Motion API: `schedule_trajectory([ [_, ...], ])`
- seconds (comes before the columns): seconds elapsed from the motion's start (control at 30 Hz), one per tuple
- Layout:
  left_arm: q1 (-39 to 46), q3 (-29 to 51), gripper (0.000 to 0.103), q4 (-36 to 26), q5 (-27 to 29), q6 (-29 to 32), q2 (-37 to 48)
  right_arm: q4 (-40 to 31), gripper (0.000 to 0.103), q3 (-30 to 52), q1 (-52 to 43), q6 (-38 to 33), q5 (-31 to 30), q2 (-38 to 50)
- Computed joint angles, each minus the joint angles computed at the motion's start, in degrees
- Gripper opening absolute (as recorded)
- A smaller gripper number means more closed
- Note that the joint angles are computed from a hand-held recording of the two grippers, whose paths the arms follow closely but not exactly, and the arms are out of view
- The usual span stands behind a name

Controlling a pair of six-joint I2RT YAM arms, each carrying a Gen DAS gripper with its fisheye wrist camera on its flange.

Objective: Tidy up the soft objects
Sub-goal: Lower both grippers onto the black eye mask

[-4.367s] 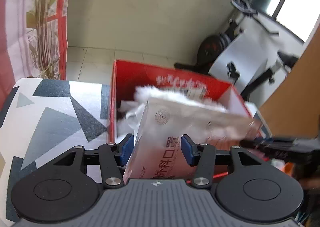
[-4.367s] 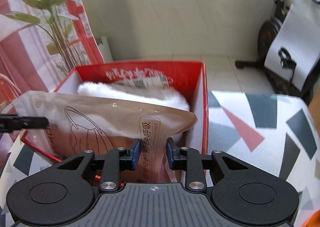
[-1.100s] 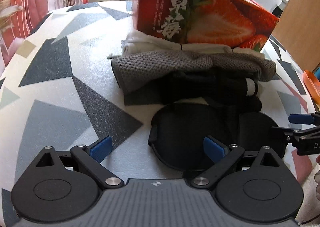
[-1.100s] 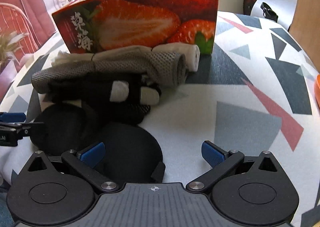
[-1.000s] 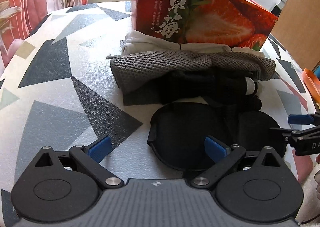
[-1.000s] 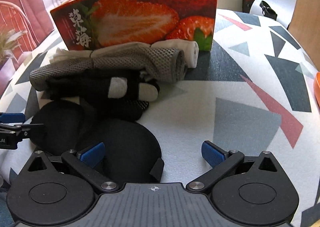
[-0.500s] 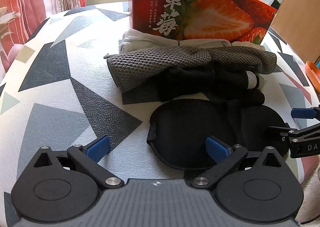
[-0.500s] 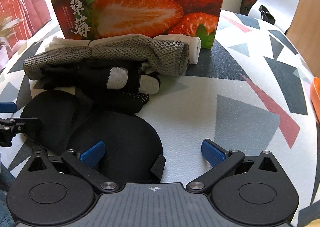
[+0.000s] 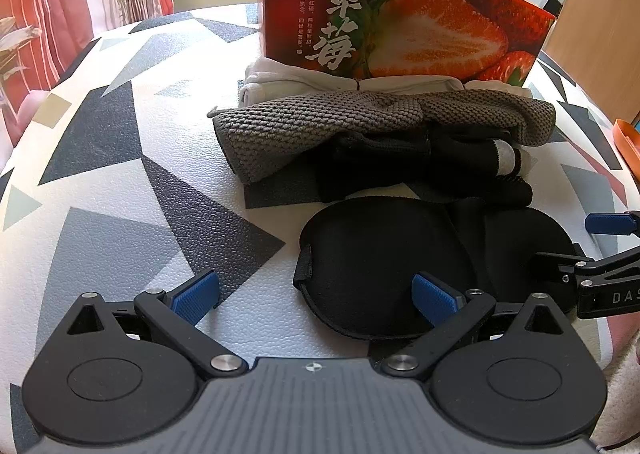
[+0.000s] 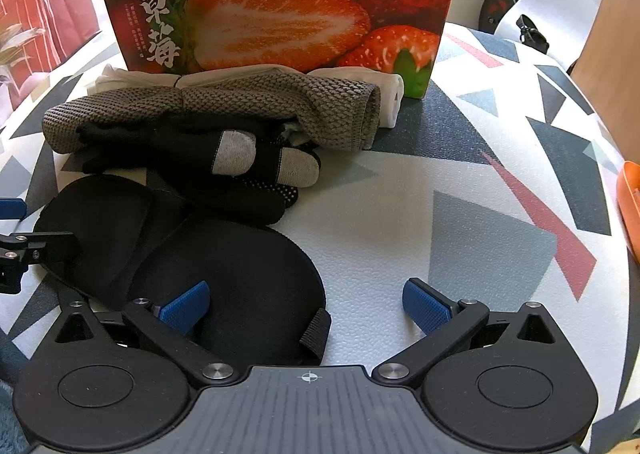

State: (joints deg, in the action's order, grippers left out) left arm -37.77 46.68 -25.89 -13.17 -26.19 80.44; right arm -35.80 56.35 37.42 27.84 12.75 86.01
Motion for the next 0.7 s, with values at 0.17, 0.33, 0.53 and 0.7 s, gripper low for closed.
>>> schedule_trajectory([
  [0.17, 0.2, 0.2, 0.103, -0.2, 0.2, -0.1, 0.2, -2.0, 0.103, 1.2, 0.0, 0.2, -0.5, 0.5],
  [0.33, -0.1, 0.6, 0.103, -0.7, -0.2, -0.2, 0.5, -3.1, 0.103, 0.3, -0.3, 1.1, -1.0, -2.2],
  [0.53, -0.2, 0.7, 0.103, -0.9, -0.3, -1.0, 0.5, -5.8, 0.102, -0.3, -0.4, 2.4, -2.7, -5.5],
  [0.7, 0.1, -0.1, 0.103, -0.3, 0.1, -1.3, -0.2, -7.5, 0.093, -0.4, 1.0, 2.9, -5.2, -6.3],
])
